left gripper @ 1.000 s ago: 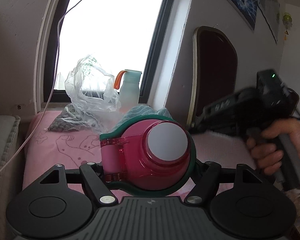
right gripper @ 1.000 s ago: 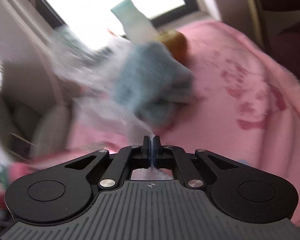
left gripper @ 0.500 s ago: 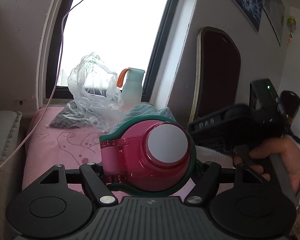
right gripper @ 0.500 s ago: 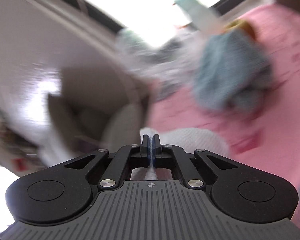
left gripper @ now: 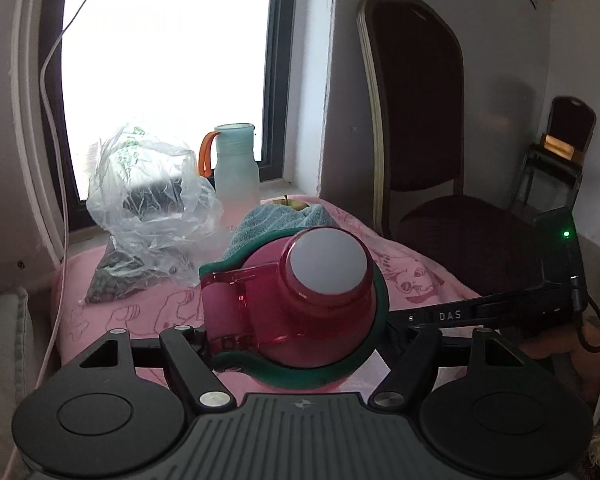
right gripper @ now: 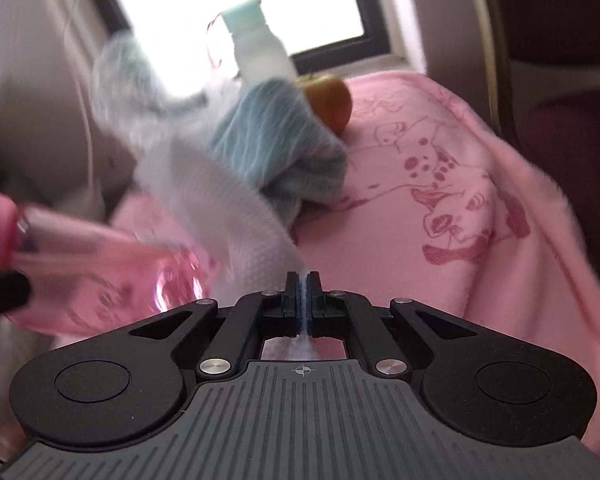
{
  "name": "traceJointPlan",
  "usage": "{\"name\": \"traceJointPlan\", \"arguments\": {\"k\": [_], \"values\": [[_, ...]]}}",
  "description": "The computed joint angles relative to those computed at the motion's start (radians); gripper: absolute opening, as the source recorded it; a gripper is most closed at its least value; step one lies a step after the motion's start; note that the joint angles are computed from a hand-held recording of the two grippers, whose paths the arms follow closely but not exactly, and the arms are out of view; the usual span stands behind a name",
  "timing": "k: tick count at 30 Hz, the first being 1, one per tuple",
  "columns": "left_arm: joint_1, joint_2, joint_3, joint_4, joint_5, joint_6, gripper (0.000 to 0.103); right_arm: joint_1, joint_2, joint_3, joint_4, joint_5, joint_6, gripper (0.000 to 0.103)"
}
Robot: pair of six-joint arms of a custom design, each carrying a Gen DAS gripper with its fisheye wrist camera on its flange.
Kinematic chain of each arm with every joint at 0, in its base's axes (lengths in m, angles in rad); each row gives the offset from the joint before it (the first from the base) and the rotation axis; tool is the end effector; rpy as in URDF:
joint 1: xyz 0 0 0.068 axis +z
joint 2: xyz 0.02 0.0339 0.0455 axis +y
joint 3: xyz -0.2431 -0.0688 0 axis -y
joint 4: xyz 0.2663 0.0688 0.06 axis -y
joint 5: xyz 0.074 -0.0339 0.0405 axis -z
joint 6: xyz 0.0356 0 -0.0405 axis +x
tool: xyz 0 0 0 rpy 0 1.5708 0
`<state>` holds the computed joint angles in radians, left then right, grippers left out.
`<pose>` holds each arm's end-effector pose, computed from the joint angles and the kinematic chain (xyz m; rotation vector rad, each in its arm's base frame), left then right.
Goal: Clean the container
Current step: 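Rub the paper towel across the bottle lid with the right gripper while the left gripper holds it, then rotate the pink bottle with the left gripper while the right gripper holds the paper towel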
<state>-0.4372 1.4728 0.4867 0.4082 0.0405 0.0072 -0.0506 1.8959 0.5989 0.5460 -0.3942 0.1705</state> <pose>0.2576 -0.1220 0.1066 0.4997 2.1041 -0.2927 0.3058 -0.0018 0.0308 0.0553 2.3054 0.5178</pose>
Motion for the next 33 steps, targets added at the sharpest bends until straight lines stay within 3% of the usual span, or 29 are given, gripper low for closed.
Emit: {"name": "traceJointPlan", "arguments": {"k": [5,12,17,19,21,26,28,33], "values": [[0.000,0.070,0.184,-0.226,-0.022,0.005,0.071,-0.056,0.067,0.018,0.071,-0.110,0.089,0.002],[-0.005,0.113,0.169,-0.126,-0.008,0.101,0.071,-0.059,0.075,-0.006,0.126,-0.148,0.091,0.003],[0.035,0.100,0.100,-0.028,0.108,0.264,0.071,-0.074,0.078,-0.013,0.145,-0.178,0.106,0.003],[0.052,0.095,0.103,-0.045,0.123,0.262,0.072,-0.073,0.077,-0.013,0.141,-0.179,0.102,0.006],[0.041,0.103,0.103,-0.035,0.077,0.236,0.072,-0.068,0.075,-0.014,0.140,-0.175,0.098,0.007],[-0.016,0.103,0.074,0.018,-0.052,0.063,0.089,-0.062,0.071,-0.018,0.142,-0.168,0.099,0.012],[-0.064,0.091,0.062,0.026,-0.131,-0.076,0.091,-0.062,0.071,-0.019,0.143,-0.164,0.101,0.012],[-0.213,0.126,0.138,-0.047,-0.435,-0.477,0.092,-0.062,0.070,-0.023,0.150,-0.161,0.106,0.013]]}}
